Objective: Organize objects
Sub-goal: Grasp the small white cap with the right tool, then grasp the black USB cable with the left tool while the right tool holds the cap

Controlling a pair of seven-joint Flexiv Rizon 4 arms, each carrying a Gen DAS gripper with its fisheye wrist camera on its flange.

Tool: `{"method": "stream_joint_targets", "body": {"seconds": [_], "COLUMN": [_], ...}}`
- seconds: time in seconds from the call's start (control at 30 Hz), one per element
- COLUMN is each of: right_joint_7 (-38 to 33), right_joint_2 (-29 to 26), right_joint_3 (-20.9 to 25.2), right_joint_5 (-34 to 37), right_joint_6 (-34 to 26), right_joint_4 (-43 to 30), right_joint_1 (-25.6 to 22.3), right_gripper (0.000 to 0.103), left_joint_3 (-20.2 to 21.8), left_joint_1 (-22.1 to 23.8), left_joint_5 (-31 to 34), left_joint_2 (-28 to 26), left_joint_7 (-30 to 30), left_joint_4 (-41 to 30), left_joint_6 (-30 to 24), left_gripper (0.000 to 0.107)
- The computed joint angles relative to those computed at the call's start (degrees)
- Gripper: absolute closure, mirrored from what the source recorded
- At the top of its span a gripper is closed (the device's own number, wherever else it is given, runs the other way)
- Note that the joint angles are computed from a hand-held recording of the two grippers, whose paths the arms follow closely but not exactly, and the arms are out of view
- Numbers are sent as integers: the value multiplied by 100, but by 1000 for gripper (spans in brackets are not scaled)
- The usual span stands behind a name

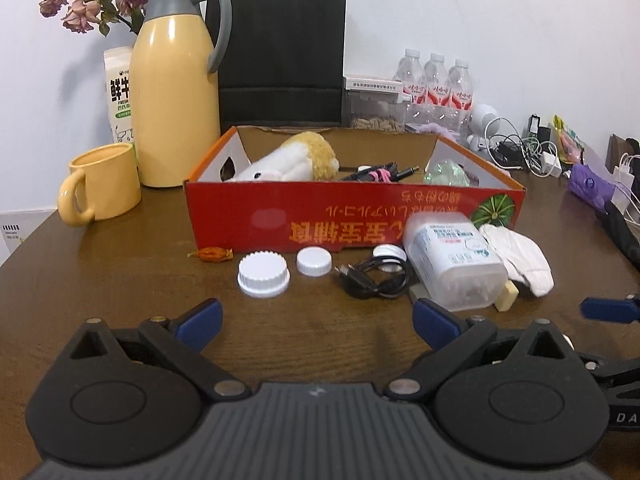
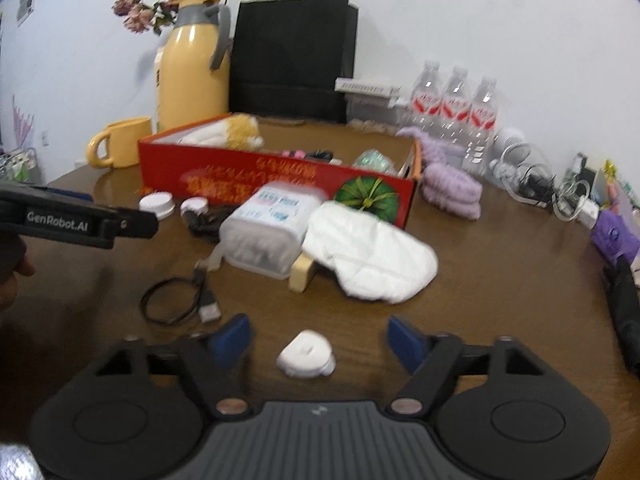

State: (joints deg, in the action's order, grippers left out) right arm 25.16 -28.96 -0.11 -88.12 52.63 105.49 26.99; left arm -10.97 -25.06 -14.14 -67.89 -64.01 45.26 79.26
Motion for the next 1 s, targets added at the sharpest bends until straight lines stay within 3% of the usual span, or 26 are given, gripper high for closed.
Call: {"method": "stream_joint_targets", "body": {"seconds": [0.03,0.17,0.33,0.67,0.93,1.0], "right_joint_7": [47,152,495,1089,1204,1321], "right_joint_2": [8,-14,9,175,239,269], "right_joint_3": [1,13,-29,91,148,153], "right_joint_5": [-38,-91,-502,-772,-665,-728], "right_joint_6": [62,479,607,-549,-959,-998], "right_joint_4": [12,14,18,181,277,313], "right_joint_1": [-21,-164,-197,-63,-8,-13], "right_gripper": [42,77,77,77,77,77], "left_joint_3": [15,-13,-63,-248,-194,-208], "left_joint_1": [-3,9,24,-11,-253,-290], "left_joint_5": [8,36,53,58,209,207], "left_joint_2": [21,89,140,285,426,433], "left_joint_7": [-13,22,87,202,275,263], "left_joint_4": [39,188,311,663,1007,1033], "left_joint_6": [-1,24,60,290,600,626], "left_gripper": [4,4,4,4,4,10]}}
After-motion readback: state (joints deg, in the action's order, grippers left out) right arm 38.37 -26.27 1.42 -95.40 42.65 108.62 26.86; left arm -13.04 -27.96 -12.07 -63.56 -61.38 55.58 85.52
